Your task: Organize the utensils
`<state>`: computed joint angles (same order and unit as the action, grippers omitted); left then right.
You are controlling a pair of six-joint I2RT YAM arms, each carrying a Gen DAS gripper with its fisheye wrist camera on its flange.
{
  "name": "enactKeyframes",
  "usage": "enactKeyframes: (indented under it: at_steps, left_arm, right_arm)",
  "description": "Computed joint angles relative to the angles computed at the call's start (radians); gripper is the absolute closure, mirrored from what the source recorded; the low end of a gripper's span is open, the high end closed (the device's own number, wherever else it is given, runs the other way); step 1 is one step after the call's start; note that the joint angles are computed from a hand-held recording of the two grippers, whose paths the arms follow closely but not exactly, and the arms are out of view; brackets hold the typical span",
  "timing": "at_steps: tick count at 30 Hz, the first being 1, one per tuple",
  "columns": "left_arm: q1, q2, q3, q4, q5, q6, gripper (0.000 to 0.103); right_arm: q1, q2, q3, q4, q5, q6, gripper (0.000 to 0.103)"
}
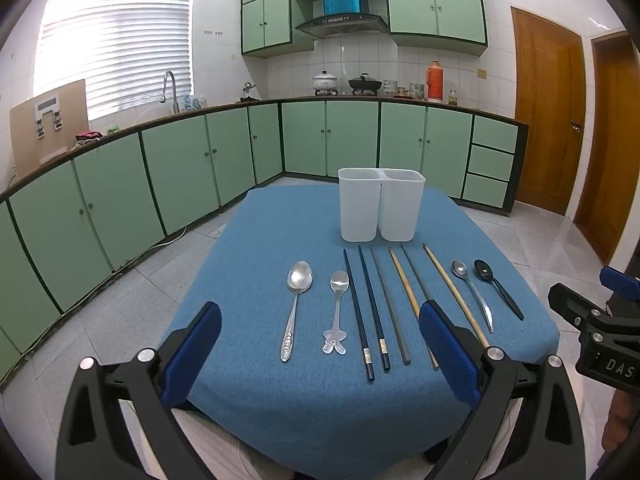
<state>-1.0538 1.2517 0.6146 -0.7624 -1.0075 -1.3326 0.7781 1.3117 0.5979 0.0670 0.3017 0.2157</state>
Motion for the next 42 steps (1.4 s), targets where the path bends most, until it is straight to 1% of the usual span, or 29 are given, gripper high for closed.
enactKeyframes:
  at_steps: [42]
  left_arm:
    - [0.0, -0.014, 0.001, -0.016, -0.001, -0.001, 0.006]
  right_arm:
    - [-0.004, -0.002, -0.003, 0.003, -0.002, -0.003, 0.005]
